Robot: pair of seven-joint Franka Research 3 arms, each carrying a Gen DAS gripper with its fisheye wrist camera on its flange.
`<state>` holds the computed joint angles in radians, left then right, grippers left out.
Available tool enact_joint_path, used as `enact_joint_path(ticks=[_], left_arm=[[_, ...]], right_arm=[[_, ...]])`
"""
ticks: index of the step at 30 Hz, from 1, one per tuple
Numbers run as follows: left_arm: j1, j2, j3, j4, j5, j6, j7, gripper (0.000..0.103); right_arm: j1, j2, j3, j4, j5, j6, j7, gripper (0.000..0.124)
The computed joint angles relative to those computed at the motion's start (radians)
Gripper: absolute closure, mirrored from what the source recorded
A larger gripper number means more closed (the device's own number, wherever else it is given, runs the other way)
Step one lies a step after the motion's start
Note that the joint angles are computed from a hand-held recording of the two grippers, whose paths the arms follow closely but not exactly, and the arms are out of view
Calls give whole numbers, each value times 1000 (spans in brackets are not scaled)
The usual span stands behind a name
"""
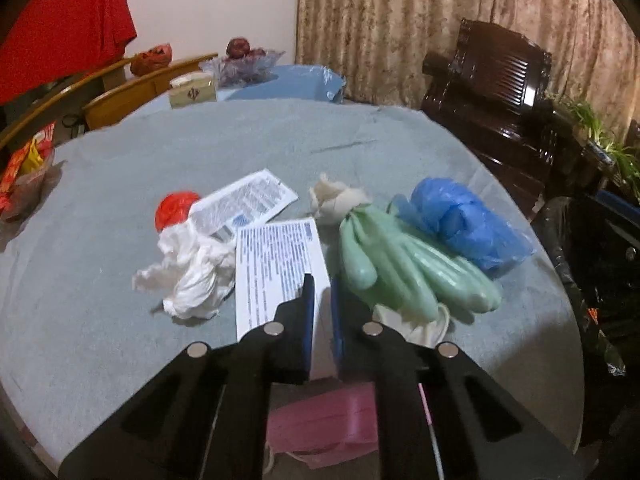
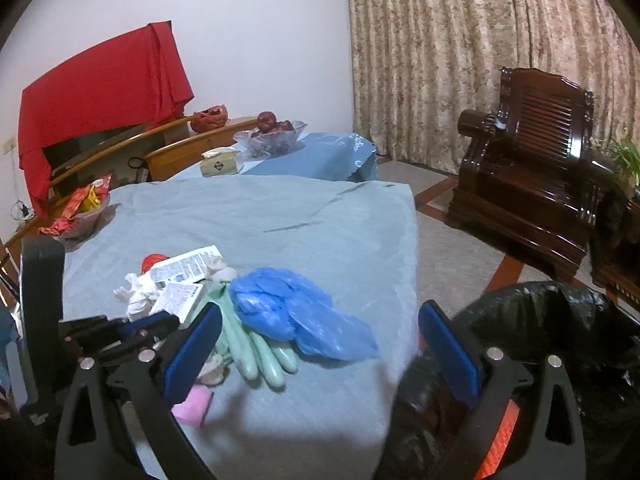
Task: Collect trash
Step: 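Return both tools to the table and grasp the white box with the left tool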
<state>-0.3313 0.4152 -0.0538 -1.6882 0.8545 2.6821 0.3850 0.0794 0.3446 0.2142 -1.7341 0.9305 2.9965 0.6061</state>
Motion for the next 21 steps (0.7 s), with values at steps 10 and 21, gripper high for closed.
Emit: enact_joint_path(ticks=[10,21], left_arm=[[11,-5,-4,-18,24,-28,-35,45],[15,-9,25,-43,-31,58,-44,49]], right_arm=[[26,46,-16,48,-83,-25,86,28],[56,105,-42,118,-222,-54,207,30]])
